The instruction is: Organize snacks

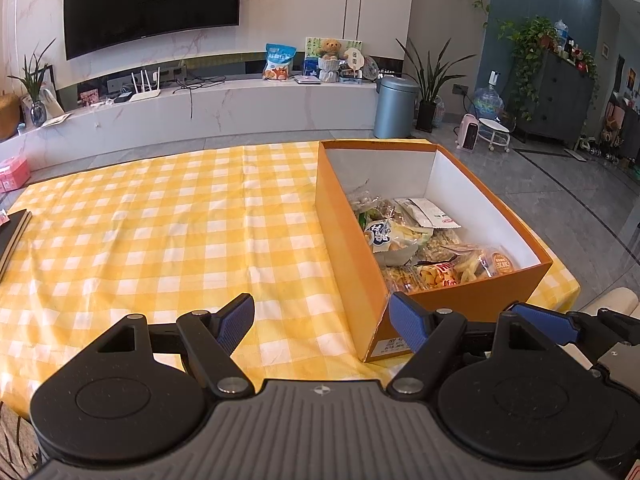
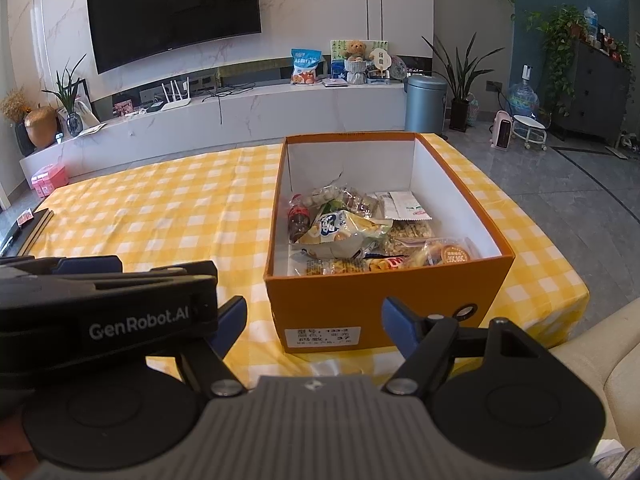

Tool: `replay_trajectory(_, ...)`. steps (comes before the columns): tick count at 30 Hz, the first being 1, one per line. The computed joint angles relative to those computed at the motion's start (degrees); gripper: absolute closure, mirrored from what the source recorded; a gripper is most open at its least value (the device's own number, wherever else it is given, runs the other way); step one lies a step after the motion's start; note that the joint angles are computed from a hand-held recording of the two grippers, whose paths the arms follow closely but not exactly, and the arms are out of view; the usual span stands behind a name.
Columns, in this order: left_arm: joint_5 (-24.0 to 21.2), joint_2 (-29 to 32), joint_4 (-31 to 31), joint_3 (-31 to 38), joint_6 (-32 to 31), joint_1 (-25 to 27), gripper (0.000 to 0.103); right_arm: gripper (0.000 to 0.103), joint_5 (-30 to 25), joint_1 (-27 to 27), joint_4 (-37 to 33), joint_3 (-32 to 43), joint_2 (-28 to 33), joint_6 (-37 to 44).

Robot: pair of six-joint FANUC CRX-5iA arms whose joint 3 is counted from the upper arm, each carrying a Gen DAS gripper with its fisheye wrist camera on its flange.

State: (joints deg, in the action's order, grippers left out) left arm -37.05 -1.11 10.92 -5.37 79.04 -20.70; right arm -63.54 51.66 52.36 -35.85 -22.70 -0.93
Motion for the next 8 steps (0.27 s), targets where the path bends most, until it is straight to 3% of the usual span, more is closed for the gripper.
replay_trajectory(8,0.03,0.02,-0.16,-0.26,0.19,0.01,0.013,0.03,0.04,0.03,-0.34,0.25,0.19,0.29)
